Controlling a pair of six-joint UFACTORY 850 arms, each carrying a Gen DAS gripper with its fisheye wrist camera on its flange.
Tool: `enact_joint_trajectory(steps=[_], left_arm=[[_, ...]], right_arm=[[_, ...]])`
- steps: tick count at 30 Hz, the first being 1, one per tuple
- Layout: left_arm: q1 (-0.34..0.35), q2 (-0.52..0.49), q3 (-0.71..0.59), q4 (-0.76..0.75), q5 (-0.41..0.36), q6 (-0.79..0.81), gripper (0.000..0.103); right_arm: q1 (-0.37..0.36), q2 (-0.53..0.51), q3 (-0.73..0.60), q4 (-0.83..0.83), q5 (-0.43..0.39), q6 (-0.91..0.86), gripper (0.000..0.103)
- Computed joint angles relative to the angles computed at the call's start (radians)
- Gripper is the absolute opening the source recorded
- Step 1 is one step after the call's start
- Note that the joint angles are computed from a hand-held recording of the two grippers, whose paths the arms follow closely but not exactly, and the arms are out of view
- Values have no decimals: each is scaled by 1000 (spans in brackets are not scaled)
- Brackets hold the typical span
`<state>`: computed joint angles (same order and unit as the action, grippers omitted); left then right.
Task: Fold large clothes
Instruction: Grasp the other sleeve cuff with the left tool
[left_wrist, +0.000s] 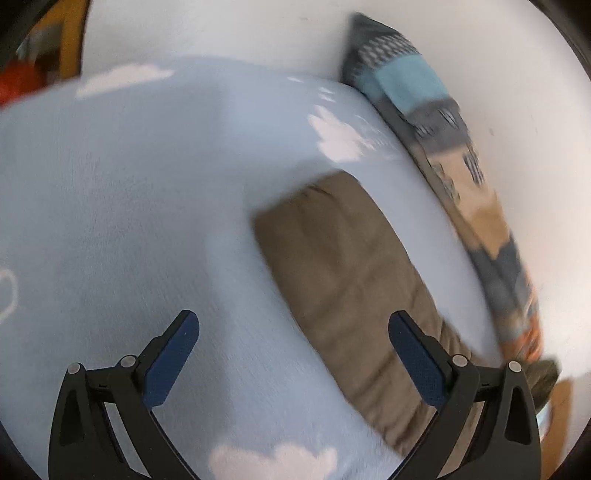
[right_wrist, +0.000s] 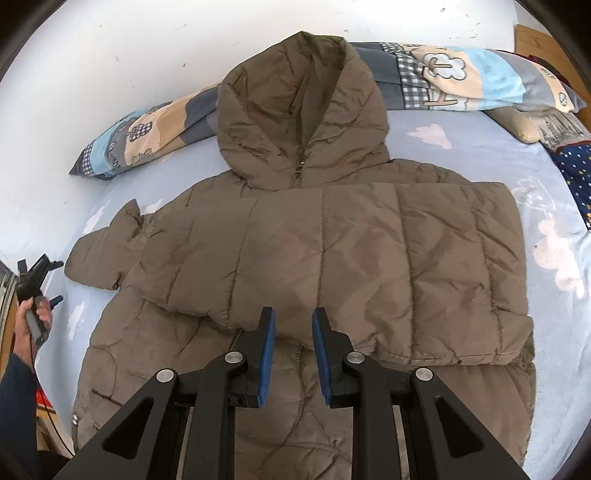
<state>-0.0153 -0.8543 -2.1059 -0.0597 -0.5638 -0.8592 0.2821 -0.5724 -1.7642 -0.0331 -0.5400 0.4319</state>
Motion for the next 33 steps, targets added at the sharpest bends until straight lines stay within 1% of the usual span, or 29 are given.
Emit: enact_joint_trajectory(steps=[1, 2, 3, 6, 7, 9, 11, 12, 13, 14, 15, 16, 17, 18, 19, 21, 24, 26, 27, 30, 33], left_arm=[[11, -2, 13, -53, 32, 23, 101], [22, -5, 23, -116, 70, 63, 98], [27, -12, 18, -150, 90, 84, 94], [36, -33, 7, -257, 152, 181, 92], [35, -44, -4, -266, 160, 186, 92], [31, -64, -20, -277, 187, 183, 91], [28, -85, -42, -237, 207, 140, 91], [22, -92, -49, -175, 216, 90, 88], [16, -106, -76, -97, 200, 26, 84], [9, -127, -119, -15, 171, -31, 72], [9, -141, -140, 29, 161, -64, 54], [6, -150, -159, 61, 144, -82, 43], [6, -148, -157, 52, 148, -65, 29], [9, -131, -130, 1, 177, -15, 23], [11, -127, -126, -26, 181, 14, 22], [6, -117, -126, -11, 188, 22, 19], [-3, -97, -124, 15, 198, 18, 18], [-11, -81, -127, 2, 201, 48, 18], [-21, -72, -139, 25, 194, 50, 18], [-46, -43, -155, 49, 199, 78, 18], [-74, -7, -161, 68, 211, 99, 18]], right_arm=[[2, -4, -3, -6, -4, 1, 22], [3, -8, -8, -10, -8, 0, 22], [4, -13, -12, -15, -11, 0, 22], [2, -20, -17, -18, -17, 7, 22], [0, -20, -16, -19, -17, 7, 22], [-2, -22, -15, -21, -17, 10, 22], [-2, -26, -18, -48, -19, 33, 22], [-2, -28, -18, -72, -20, 55, 22], [-4, -32, -21, -83, -25, 64, 22], [-6, -37, -25, -88, -32, 70, 22], [-8, -40, -27, -89, -36, 74, 22], [-11, -42, -28, -88, -38, 77, 22], [-13, -44, -31, -86, -39, 80, 22], [-13, -44, -31, -87, -38, 84, 22], [-13, -40, -27, -89, -35, 86, 22], [-11, -35, -23, -90, -26, 85, 22], [-8, -32, -20, -113, -15, 108, 22], [-9, -37, -27, -142, -22, 136, 22], [-7, -41, -33, -161, -27, 151, 22], [-7, -91, -90, -153, -90, 126, 23], [-8, -134, -132, -142, -134, 117, 24]])
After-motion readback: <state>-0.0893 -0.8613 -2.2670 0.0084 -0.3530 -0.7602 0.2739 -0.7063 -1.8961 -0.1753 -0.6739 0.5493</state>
